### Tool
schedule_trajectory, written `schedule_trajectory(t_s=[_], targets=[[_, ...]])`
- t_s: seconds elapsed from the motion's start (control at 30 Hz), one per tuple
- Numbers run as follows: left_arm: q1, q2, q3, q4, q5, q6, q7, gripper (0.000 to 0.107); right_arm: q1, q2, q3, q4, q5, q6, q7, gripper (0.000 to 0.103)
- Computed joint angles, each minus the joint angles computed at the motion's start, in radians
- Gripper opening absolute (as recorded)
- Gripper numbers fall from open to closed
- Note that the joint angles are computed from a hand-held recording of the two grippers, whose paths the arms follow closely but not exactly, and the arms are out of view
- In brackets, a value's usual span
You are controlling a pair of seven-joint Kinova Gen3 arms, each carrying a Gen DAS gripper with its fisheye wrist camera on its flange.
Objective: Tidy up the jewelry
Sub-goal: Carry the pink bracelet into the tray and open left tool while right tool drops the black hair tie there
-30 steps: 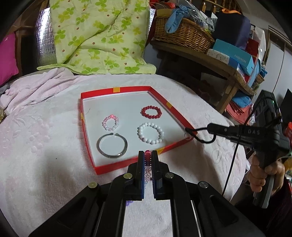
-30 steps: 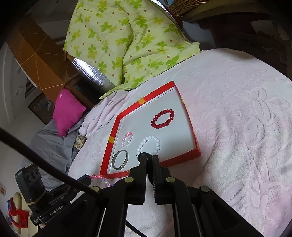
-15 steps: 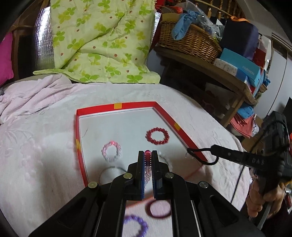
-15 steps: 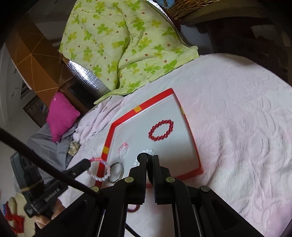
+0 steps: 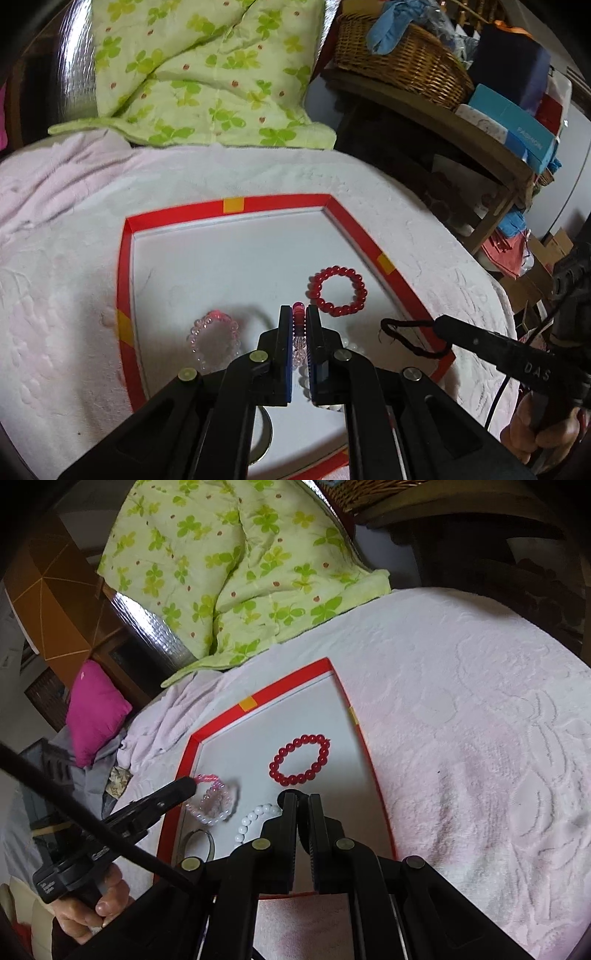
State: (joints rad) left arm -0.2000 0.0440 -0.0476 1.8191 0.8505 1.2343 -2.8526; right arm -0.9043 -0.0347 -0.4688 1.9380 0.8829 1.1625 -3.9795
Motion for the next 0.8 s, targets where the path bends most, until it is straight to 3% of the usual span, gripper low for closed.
schedule_trajectory(t_s=[0.17,0.33,0.47,0.5,0.67,0.8], targets=[[0.019,-0.005,0.011,0.008,-0.038,-0.047,0.038,0.008,0.008,0.016,0.02,-0.006,-0.032,-0.024,0.033,0.01],[0.003,-0.044,-0.018,0.029,-0.017,-0.05,0.02,0.043,-0.003,0.01,0.012,-0.005,-0.045,0.006,0.007,0.01],[-0.027,-0.084,-0.063,0.046,0.011,-0.012,-0.025,0.048,-0.027,0.004,-0.015,-0.011,-0.026,0.062,-0.03,0.016],[-0.037,-0.096,-0.075,0.054,0.011,-0.011,-0.034,0.054,-0.033,0.005,-0.02,-0.018,-0.024,0.075,-0.027,0.016],[-0.06,-0.154,-0.119,0.094,-0.031,-0.063,-0.054,0.058,-0.057,0.01,-0.029,-0.04,-0.024,0.081,-0.021,0.016],[-0.079,-0.198,-0.162,0.133,-0.066,-0.087,-0.06,0.067,-0.092,0.029,-0.04,-0.062,-0.026,0.093,-0.028,0.016]])
